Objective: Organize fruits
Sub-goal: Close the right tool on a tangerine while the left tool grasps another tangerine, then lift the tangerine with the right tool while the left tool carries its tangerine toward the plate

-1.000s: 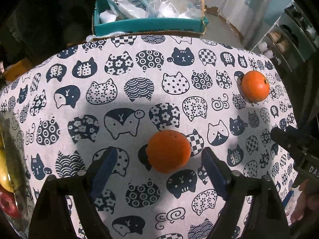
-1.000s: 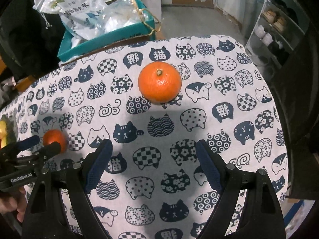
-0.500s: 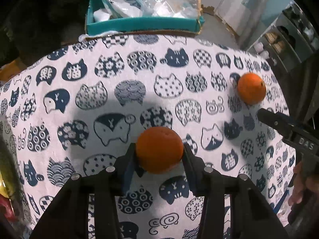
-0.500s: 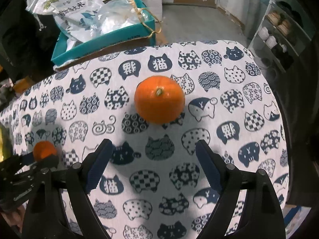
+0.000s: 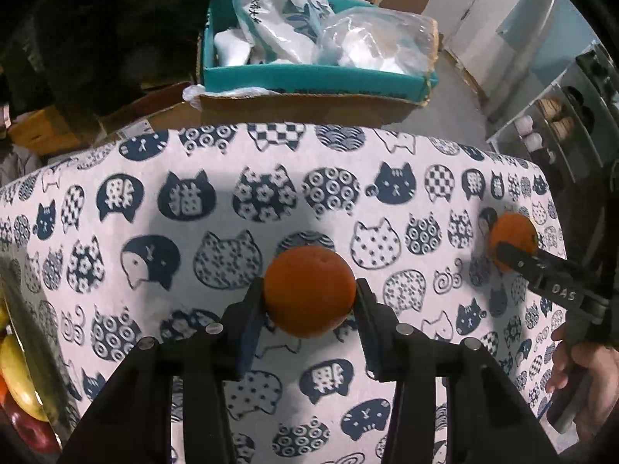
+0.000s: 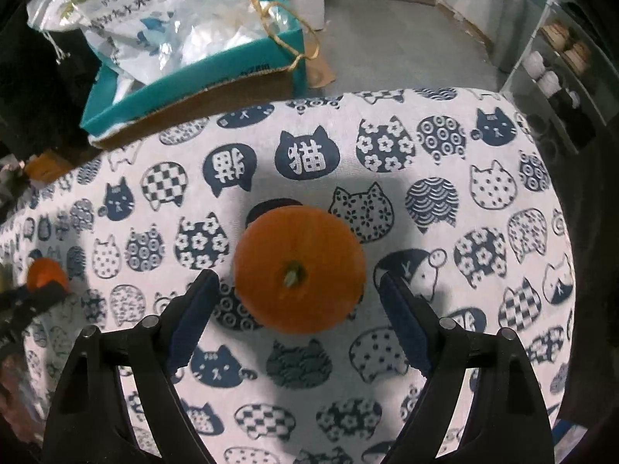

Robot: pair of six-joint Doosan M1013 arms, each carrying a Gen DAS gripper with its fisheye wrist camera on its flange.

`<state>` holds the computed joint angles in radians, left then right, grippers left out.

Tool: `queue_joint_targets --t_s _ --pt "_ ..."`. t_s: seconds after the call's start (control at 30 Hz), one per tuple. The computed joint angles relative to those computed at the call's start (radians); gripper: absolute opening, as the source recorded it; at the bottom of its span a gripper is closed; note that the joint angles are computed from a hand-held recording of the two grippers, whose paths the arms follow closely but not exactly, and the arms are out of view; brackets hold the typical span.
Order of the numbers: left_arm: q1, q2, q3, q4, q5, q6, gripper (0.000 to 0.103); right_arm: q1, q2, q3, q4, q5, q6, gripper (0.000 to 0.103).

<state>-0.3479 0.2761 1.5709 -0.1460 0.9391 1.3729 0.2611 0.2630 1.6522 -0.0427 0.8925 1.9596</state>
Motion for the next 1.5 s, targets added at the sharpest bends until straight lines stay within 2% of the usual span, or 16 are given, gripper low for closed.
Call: queue_joint_targets --t_s 0.13,0.23,0.27,0.57,0.8,1.2,1.5 --pt "0.002 0.000 -0.006 0.005 0.003 -0.004 0.045 0.002 0.009 0.005 -0.001 -0.017 -0.011 0.081" --pt "0.005 -0.005 -0.005 0.007 0.002 0.008 0.045 0.012 0.009 0.002 -0.044 -0.029 0.004 0.068" --pt "0.005 -0.007 -0.005 0.008 0.001 0.011 0.045 0.014 0.011 0.000 -0.051 -0.026 0.008 0.068" --pt "0.016 -0.024 0.005 0.005 -0.001 0.014 0.045 0.044 0.001 0.006 -0.096 -0.008 0.008 0.065" --pt "0.017 -0.056 0.018 0.013 -0.011 0.019 0.045 0.078 -0.032 0.019 -0.118 -0.020 0.013 0.065" --pt "0.028 -0.134 0.057 0.032 -0.040 0.005 0.045 0.145 -0.086 0.001 -0.170 -0.017 0.038 0.065" --pt "0.030 -0.204 0.082 0.052 -0.063 0.009 0.045 0.198 -0.131 -0.014 -0.172 -0.046 0.050 0.065"
